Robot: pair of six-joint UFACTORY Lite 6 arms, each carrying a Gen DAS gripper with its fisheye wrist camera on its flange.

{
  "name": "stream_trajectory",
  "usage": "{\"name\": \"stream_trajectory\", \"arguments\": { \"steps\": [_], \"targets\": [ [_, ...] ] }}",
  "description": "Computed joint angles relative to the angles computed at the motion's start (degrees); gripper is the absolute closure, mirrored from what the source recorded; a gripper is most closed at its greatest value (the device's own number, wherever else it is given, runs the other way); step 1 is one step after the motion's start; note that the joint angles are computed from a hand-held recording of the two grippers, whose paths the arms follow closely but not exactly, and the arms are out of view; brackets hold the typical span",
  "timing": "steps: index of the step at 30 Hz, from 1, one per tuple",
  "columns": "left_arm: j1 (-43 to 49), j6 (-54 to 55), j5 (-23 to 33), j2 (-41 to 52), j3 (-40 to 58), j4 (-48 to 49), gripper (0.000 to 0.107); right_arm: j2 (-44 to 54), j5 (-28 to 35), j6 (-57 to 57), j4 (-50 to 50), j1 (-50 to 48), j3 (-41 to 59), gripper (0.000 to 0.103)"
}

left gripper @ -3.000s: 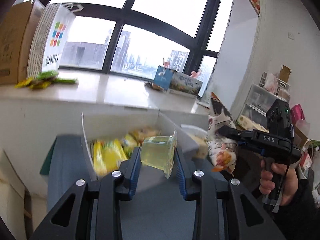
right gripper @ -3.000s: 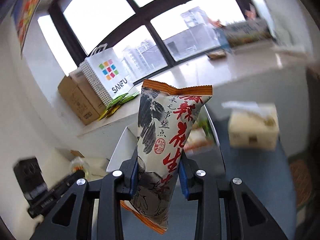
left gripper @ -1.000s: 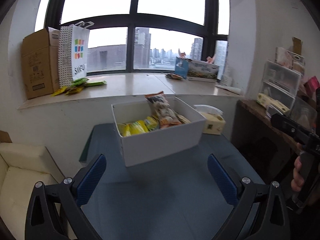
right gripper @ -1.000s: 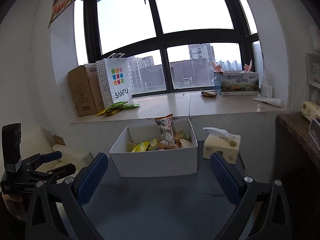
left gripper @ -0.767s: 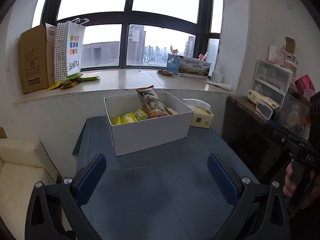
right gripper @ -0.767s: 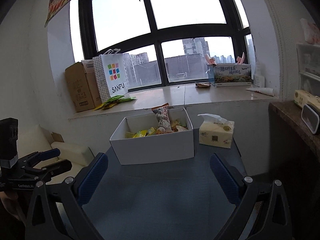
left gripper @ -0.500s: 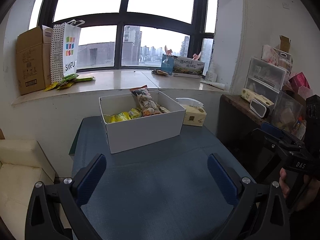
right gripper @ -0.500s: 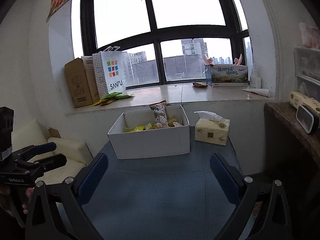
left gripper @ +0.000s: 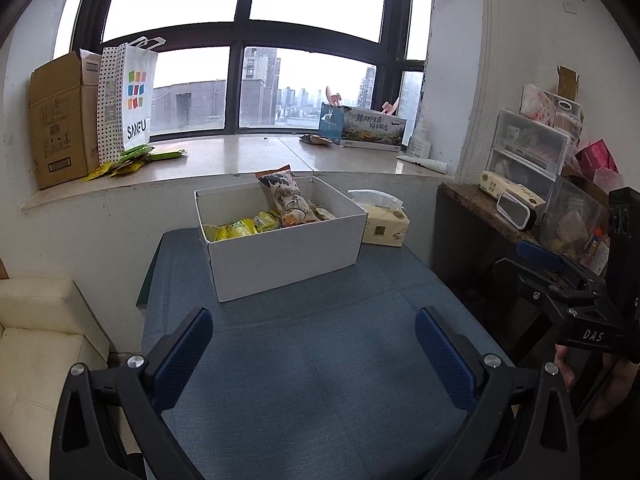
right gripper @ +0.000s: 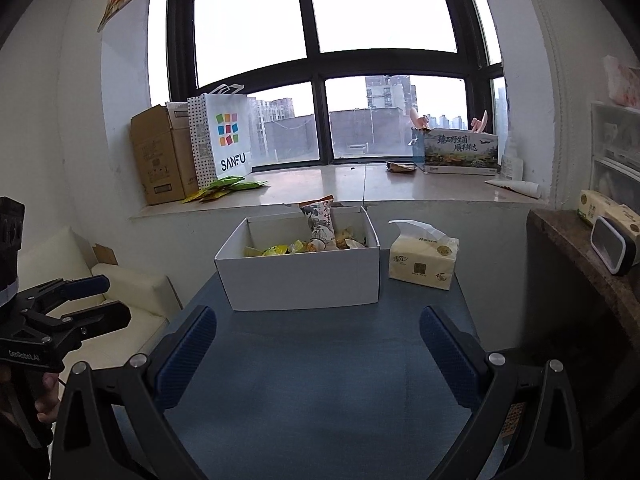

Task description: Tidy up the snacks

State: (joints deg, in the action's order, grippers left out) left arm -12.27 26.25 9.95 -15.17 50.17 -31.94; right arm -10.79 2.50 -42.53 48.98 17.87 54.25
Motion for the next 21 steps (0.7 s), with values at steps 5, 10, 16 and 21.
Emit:
{"name": "stream_trajectory", "arguments": {
  "steps": [5,10,16,21],
  "targets": [
    [-0.7,-1.8,-0.26,0.23,-0.18,1.97,0.004,-0.25,-0.49,0.42,-0.23,0.18,-0.26,0.0],
    [-0.47,-0.24,-0.01,0.65,0.1,0.62,0.004,-0.64,0.05,-5.45,5.53,-0.26,-0.29,0.0],
    [-0.88,-0.89,-0.13,0.61,-0.15,1.13,0.004,-0.51,0.45,-1.69,1.41,-0.26,0.0,0.0],
    [-0.9,-0.76,0.03,0.8,-0.01,0.84,0.004,-0.6,0.51,-0.88,0.66,-0.16,-0.02,0.0]
  ]
}}
